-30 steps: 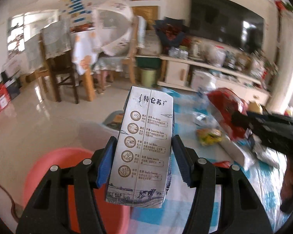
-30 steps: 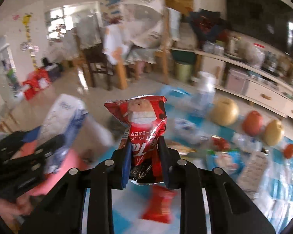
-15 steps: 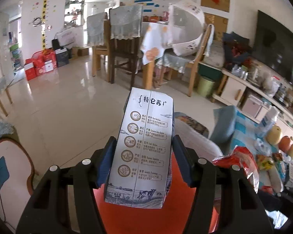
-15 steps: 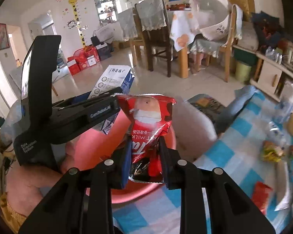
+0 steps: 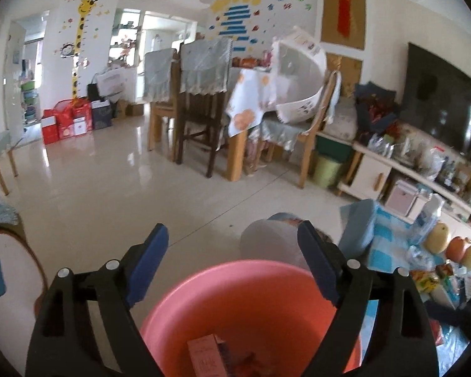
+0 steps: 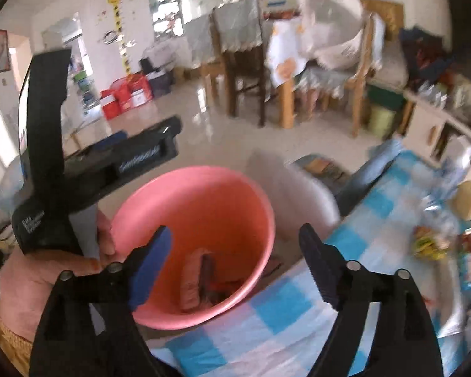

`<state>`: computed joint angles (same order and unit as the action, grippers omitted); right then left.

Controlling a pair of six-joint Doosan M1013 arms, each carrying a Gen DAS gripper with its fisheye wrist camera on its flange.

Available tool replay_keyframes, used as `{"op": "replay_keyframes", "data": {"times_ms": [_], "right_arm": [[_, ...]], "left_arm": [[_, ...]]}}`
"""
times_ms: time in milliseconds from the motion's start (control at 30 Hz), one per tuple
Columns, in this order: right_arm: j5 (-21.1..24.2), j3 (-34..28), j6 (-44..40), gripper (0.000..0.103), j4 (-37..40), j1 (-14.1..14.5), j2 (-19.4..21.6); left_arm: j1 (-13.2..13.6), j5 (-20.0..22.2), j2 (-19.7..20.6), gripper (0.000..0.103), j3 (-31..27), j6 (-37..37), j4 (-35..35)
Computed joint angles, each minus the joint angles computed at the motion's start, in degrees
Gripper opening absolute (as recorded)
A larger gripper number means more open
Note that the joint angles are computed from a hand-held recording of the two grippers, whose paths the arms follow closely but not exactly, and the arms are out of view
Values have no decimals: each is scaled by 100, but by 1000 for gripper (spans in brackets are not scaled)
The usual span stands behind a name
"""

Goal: Collect trash
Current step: 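Carry both items to the pink bucket and open both grippers to drop them, then return both tools to the table and grasp the red candy wrapper with the left gripper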

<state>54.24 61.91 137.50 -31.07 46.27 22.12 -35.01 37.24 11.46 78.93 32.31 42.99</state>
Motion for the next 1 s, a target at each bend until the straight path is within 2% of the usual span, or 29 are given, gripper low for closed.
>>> {"op": "replay_keyframes", "data": {"times_ms": [133,200,267,433,533,667,733,800,1000], "right_arm": [[-334,577,512,94,-953,96,-351],[-293,741,542,98,-1303,119,-424],[-95,806,456,98,-1228,102,-467],[468,984,539,98,-1012,93,-605],[1023,977,263,98,-720,48,-672],[1394,1253,849,98,-861,67,-939],[2017,1242,1162,98,-1117,117,-977],[2393,1279,1345,98,-1415,150,-1023],[2836,1699,2031,98,-1812,237,-1478]], "left_arm": [[-77,-197,13,85,4,117,35],[-151,-276,30,85,-13,322,68],[-251,-209,61,85,-65,574,84],[-363,-274,103,85,-164,1512,-760],[-449,-350,83,85,-109,1438,-620],[-532,-596,42,85,-17,1476,-636],[-543,-768,15,85,35,1474,-739],[-556,-942,-12,85,84,1439,-869],[-677,-1308,-11,85,134,1781,-1320]]}}
